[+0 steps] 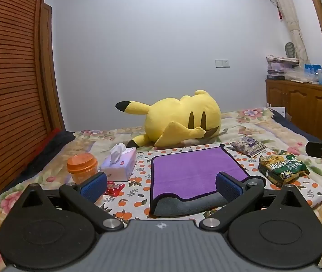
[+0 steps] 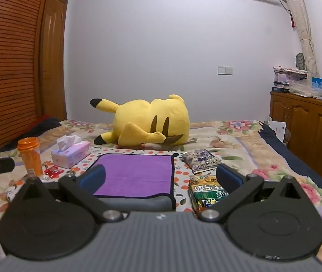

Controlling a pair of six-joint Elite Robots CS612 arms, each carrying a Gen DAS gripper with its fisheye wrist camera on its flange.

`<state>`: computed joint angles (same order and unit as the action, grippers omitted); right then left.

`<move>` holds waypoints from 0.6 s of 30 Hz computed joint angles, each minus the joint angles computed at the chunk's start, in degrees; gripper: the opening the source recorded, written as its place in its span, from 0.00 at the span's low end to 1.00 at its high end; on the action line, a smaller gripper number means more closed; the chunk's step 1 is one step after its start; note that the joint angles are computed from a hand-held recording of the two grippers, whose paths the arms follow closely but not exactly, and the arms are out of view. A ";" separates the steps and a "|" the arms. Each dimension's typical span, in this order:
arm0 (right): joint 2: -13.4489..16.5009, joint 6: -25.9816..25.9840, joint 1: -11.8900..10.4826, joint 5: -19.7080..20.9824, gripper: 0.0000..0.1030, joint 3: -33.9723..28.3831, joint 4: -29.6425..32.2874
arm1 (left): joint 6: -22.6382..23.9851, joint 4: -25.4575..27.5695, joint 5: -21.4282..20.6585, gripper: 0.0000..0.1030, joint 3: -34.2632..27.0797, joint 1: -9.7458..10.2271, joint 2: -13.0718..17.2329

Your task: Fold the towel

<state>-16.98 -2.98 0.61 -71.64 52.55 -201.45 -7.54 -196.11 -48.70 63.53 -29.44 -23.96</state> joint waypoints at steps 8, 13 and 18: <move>0.02 0.10 0.04 -0.10 1.00 0.03 -0.21 | -0.55 0.20 -0.22 1.00 0.11 0.06 -0.09; 0.03 0.05 0.06 -0.08 1.00 0.03 -0.17 | -0.44 0.02 -0.29 1.00 0.17 0.16 -0.07; 0.03 -0.07 0.05 0.08 1.00 0.00 -0.02 | -0.50 0.05 -0.24 1.00 0.18 0.15 -0.08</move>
